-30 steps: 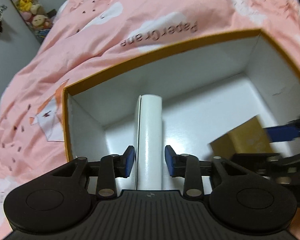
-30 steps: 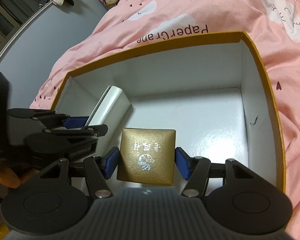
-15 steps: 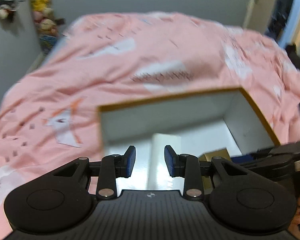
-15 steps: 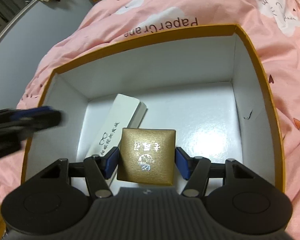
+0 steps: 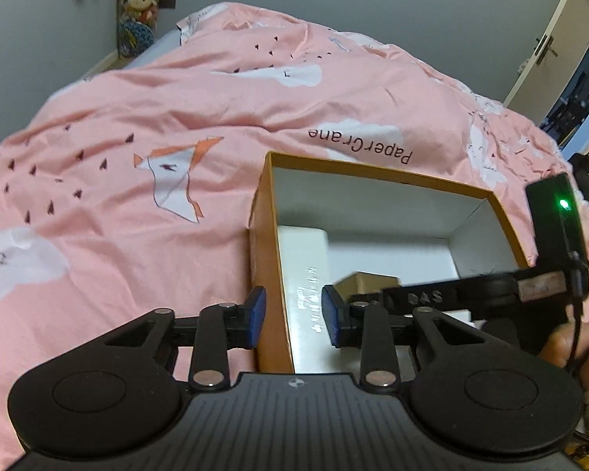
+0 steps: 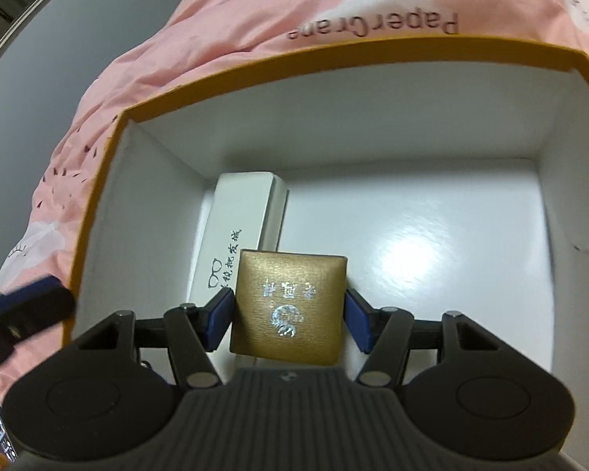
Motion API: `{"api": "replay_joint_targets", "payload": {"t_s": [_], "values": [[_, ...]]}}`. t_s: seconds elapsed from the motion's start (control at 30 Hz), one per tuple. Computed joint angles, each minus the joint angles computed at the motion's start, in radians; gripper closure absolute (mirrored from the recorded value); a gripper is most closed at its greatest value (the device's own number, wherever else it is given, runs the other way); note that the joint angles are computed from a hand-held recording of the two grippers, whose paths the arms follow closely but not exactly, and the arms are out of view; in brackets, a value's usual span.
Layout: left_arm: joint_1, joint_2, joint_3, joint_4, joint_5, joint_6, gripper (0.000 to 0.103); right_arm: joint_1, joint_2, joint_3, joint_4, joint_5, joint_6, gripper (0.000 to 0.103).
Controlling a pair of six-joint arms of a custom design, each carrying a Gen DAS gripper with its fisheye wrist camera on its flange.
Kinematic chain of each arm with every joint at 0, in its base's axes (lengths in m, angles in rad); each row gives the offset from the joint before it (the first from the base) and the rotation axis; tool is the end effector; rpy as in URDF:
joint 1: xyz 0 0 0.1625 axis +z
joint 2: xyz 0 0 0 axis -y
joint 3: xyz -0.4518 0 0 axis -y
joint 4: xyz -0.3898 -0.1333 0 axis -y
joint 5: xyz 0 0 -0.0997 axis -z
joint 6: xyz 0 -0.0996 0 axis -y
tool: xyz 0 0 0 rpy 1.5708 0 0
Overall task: Organize objects
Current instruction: 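Lower the gold box into the orange box and open the right tool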
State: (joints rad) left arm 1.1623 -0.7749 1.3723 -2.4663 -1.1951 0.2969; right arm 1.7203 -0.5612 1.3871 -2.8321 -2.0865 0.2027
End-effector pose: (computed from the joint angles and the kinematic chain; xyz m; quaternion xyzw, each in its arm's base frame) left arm -0.1490 -0.7719 0.2001 0.3096 0.9213 -0.1560 0.1763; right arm 0.1985 -0.7525 0.0799 -0.0802 -0.9423 0.2492 0.2085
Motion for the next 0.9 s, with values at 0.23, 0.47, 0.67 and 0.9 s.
{"api": "replay_joint_targets", "payload": {"t_s": [0.23,0.47,0.67,0.9], "values": [[0.018,-0.004,0.001,-0.009,-0.054,0.005,0.074,0.002,0.029,-0.049,0.017,0.005,0.012,0.041],[0.023,-0.013,0.019,-0.024,-0.072,-0.008,0.074,0.013,-0.004,-0.012,0.051,-0.088,-0.005,0.041],[0.018,-0.018,0.044,-0.052,-0.051,-0.005,0.074,0.011,-0.010,0.001,0.063,-0.101,0.019,0.035],[0.019,-0.025,0.062,-0.072,-0.051,0.006,0.074,0.040,0.000,0.005,0.090,-0.170,0.010,0.023]]}}
